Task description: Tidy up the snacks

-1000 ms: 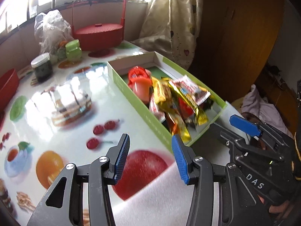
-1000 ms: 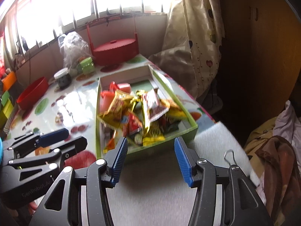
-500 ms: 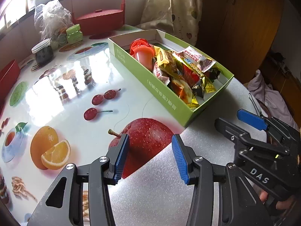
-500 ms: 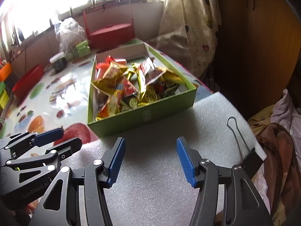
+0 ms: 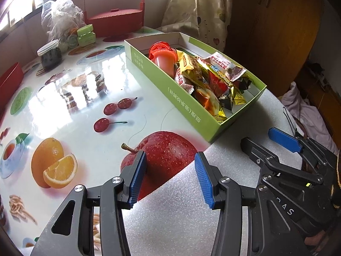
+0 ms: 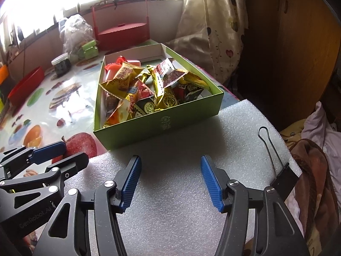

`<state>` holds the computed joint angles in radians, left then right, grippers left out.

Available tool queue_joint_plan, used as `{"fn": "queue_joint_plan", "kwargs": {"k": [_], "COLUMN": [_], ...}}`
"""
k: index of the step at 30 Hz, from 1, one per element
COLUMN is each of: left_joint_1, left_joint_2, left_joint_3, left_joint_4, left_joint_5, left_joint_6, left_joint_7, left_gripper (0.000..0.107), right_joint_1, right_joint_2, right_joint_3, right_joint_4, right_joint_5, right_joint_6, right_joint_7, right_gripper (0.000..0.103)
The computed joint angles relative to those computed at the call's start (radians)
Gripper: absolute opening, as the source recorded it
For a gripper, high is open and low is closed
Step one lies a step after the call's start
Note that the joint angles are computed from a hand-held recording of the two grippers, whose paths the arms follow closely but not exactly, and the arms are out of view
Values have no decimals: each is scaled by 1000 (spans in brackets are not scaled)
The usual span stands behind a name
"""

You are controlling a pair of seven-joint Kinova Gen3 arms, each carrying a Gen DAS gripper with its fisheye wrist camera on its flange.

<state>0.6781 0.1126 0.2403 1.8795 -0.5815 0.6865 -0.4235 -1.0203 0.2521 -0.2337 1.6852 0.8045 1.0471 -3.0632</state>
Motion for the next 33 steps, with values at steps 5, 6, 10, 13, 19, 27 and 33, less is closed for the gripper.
{"fn": "queue_joint_plan", "kwargs": {"k": [5,6,10,13,19,27,33], "left_joint_1": [12,8,9,11,13,15,15], "left_joint_2": [5,2,3,6,5,6,6], "left_joint_3": [0,-1,0,0,-1,0,0], "left_joint_4": [-5,-1,-1,-5,-3,-3,-3], "left_joint_5": [-14,-8,-15,-18,-24,-30,-30], "left_joint_6": [13,5,7,13,12,14,14], "left_joint_7": [22,22,25,26,32,38,38], "left_gripper": [48,48,48,48,48,48,48], "right_joint_1": [-1,-1,0,0,0,1,0], "right_joint_2": [-1,-2,-2,-4,-4,-5,-5], "right_joint_3": [0,0,-1,-2,-3,-4,-4], "right_joint_4": [2,3,5,6,7,10,11], "right_joint_5": [3,3,4,6,8,10,12], "right_joint_6": [0,0,0,1,2,1,0], "right_joint_7": [-4,-7,-6,-10,-11,-13,-15], "right_gripper": [58,58,58,59,59,59,59]}}
